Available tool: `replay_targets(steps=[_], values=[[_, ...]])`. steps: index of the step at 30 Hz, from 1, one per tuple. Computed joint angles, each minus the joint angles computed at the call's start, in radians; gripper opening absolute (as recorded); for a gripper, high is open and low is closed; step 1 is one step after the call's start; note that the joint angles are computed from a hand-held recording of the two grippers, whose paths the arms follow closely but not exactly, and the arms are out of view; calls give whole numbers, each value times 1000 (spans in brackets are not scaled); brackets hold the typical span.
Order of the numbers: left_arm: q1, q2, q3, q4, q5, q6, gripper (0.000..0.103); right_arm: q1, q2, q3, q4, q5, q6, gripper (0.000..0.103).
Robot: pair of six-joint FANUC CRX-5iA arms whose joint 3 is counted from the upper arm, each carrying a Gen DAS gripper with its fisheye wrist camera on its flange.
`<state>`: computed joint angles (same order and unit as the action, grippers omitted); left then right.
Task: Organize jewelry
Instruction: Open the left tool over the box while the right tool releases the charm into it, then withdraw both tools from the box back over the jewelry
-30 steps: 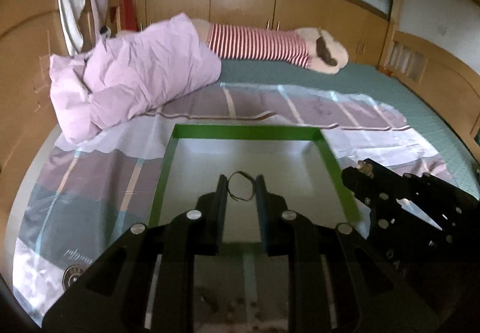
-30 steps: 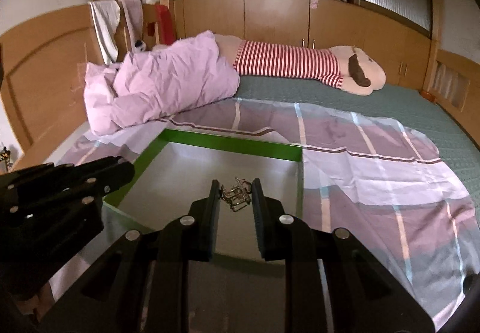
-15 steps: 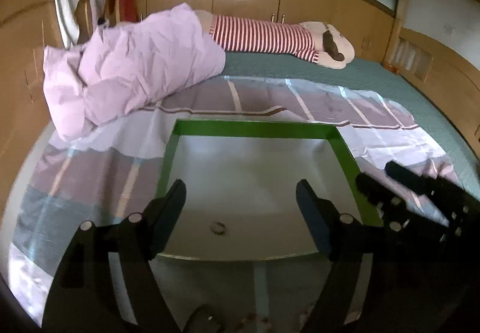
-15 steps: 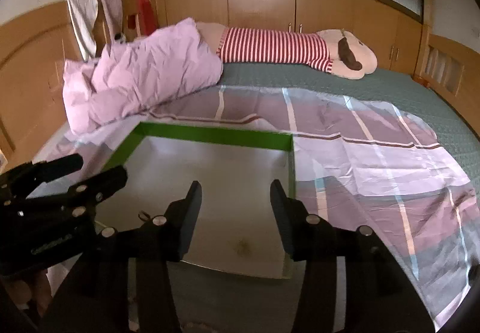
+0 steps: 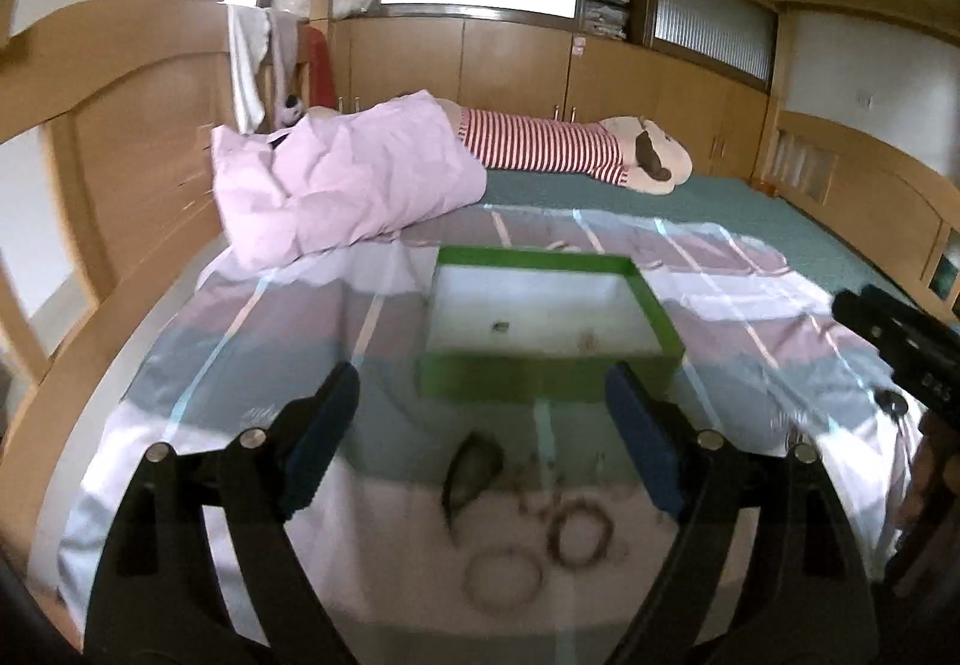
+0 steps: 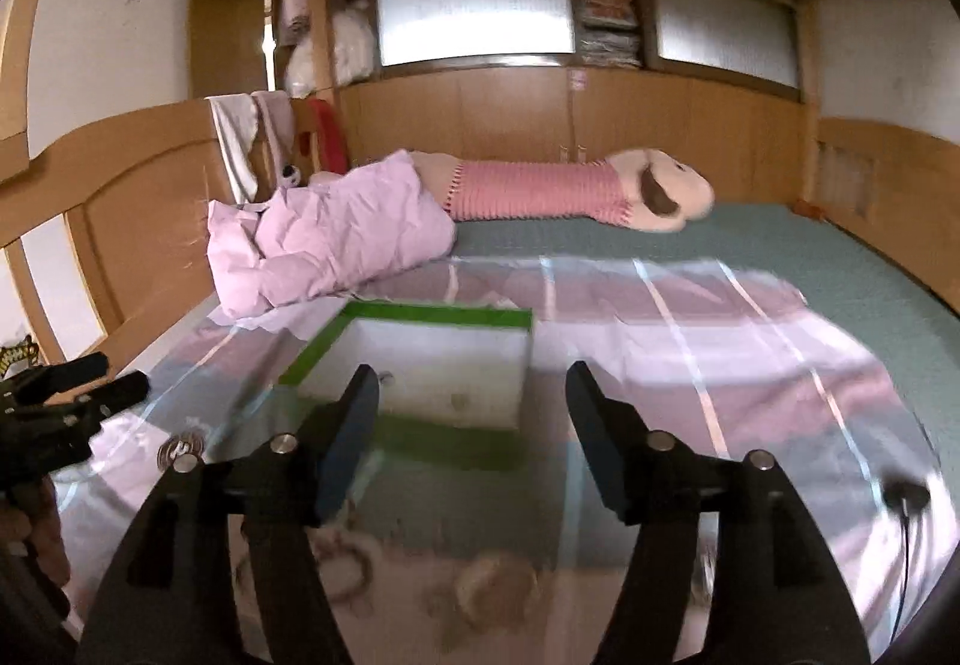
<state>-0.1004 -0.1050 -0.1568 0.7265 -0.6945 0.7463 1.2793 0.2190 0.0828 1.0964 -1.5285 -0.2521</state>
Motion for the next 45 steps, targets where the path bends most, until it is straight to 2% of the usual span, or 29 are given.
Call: replay_targets(steps=[3, 8, 12, 17, 45], values=[[22, -71, -70, -24, 15, 2, 83, 47, -2, -7, -50, -27, -17, 64], [70, -143, -131, -7, -61, 34, 84, 89, 25, 28, -87, -74, -5, 64], [65, -180, -166, -26, -45, 30, 87, 102, 27, 25, -91, -82, -9, 64], [40, -174, -164, -67, -27, 41, 87, 97, 20, 16, -97, -65, -13, 64], [27, -166, -162, -68, -43, 33, 87, 94, 17, 12, -97, -61, -7, 64]])
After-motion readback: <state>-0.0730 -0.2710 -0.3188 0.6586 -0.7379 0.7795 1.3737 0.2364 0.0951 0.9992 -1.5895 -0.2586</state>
